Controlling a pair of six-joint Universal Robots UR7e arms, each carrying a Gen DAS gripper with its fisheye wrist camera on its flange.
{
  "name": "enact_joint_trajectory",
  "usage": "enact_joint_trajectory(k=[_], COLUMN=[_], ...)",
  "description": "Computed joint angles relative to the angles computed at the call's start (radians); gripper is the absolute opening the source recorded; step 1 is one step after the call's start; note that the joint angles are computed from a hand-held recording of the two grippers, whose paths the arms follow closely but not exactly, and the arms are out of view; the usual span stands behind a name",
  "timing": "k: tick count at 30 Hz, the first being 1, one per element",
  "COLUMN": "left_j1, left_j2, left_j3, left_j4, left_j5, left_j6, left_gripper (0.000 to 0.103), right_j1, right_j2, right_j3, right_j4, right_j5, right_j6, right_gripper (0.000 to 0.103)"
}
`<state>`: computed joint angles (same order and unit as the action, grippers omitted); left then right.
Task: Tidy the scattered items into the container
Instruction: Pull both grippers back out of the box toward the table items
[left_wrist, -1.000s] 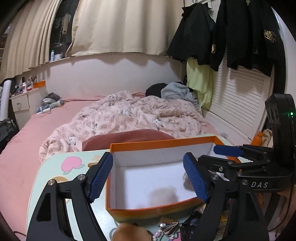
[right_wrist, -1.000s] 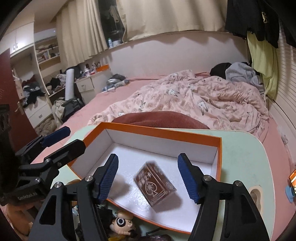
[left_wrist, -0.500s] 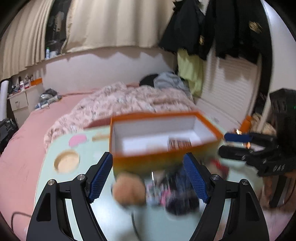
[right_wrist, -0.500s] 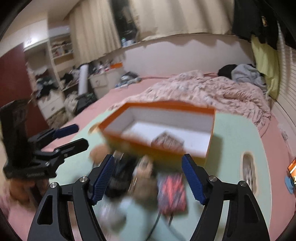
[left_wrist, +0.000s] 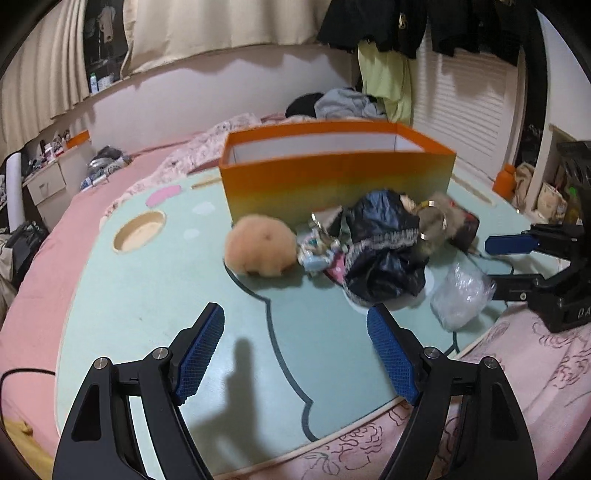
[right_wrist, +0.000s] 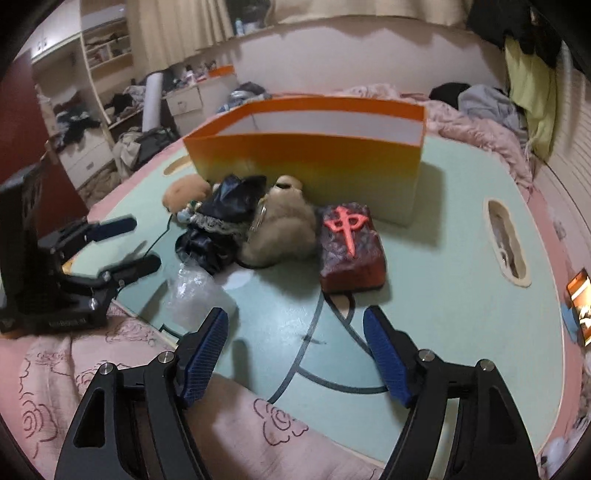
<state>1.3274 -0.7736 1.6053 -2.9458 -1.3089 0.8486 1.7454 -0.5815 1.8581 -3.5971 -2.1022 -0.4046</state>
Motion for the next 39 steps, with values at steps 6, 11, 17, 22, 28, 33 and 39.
enact_joint_trajectory(k=[6, 11, 17, 22, 28, 33, 39], left_j1=[0.010, 0.014, 0.013, 0.013, 0.015, 0.030, 0.030], left_j2=[0.013, 0.015, 0.018, 0.020, 0.021, 0.002, 0.015], left_j3=[-0.033, -0.039, -0.049, -0.053, -0.057, -0.056, -0.113], left_j4=[0.062, 0.080, 0.089, 0.094, 0.097, 0.073, 0.033], left_j5=[0.011, 0.013, 0.010, 0.005, -0.003, -0.087, -0.131], left_j6=[-0.042, -0.057, -0.055, -0.051, -0.046, -0.053, -0.051], left_gripper=[0.093, 0.103, 0.103, 0.103, 0.103, 0.103, 0.098], right_j1=[0.026, 0.026, 0.025, 0.025, 0.024, 0.021, -0.003], right_j2=[0.044, 0.050, 0.051, 0.051, 0.050, 0.046, 0.015], right_j3=[-0.038, -0.045, -0.050, -0.050, -0.049, -0.045, 0.005], right_j4=[-0.003, -0.001, 0.003, 0.003, 0.004, -0.003, -0.070], right_j5=[-0.117, -0.133, -0.138, -0.137, -0.137, -0.128, -0.018], right_j6=[-0.037, -0.044, -0.044, -0.044, -0.044, -0.043, -0.028], right_gripper=[0.098, 0.101, 0.102, 0.102, 0.102, 0.102, 0.102])
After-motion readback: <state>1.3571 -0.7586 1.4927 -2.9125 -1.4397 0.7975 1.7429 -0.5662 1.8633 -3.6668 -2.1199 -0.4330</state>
